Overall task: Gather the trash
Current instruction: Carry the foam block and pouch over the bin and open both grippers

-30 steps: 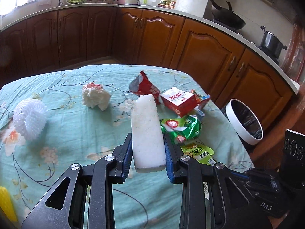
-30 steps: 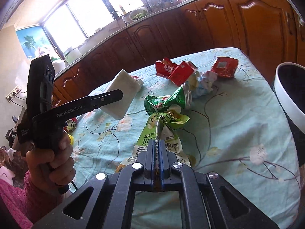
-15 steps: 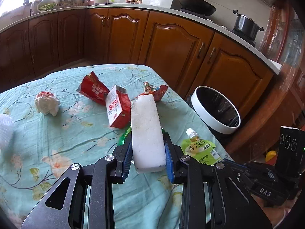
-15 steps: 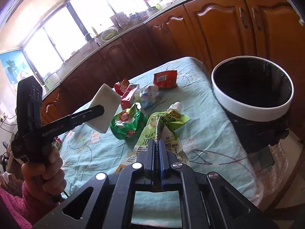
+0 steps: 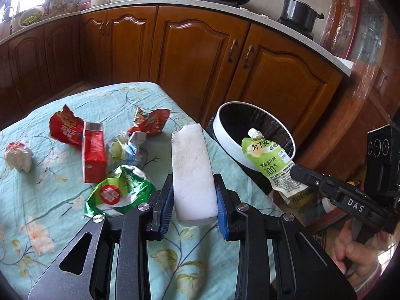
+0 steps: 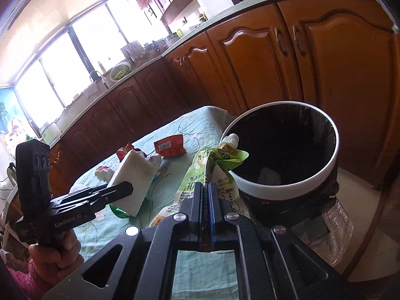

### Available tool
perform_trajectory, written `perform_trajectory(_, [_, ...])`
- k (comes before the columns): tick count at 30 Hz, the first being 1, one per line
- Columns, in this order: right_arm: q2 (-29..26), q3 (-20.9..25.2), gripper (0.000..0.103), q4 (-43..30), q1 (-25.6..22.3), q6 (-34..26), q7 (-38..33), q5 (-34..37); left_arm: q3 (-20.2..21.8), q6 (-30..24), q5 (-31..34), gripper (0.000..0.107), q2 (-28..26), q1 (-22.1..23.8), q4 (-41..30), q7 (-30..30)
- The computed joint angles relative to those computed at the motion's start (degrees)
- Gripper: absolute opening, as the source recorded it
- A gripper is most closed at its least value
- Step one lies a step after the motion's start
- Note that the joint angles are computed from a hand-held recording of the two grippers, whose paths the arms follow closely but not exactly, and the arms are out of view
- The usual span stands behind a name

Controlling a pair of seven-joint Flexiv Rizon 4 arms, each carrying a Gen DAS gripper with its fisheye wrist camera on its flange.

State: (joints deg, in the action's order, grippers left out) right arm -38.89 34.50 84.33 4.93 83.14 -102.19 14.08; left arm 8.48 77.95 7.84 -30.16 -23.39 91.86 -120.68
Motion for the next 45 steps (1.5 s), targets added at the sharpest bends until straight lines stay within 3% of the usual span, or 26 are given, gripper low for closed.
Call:
perform_trajectory(9, [-2.0,-4.1,0.004,-3.8,1.3,0.3,3.4,-1.9,-4.9,-3.5,-3.9,0.028,-5.6,2.1,-8.4,7.3])
perform_trajectory(19, [-4.3,-6.8,0.004,-7.4,2.1,-0.9,6.8,-4.5,-7.5,-9.1,-8.6,0.028,-12.5,2.9,-20.1,14.5])
perform_trajectory(45, [-10.3,-12.9,0.004,-18.9,5.7,-9.4,10.6,-6.4,-7.1,-24.9,-9.6,0.028,-26.6,2.5,-45.5,17.0])
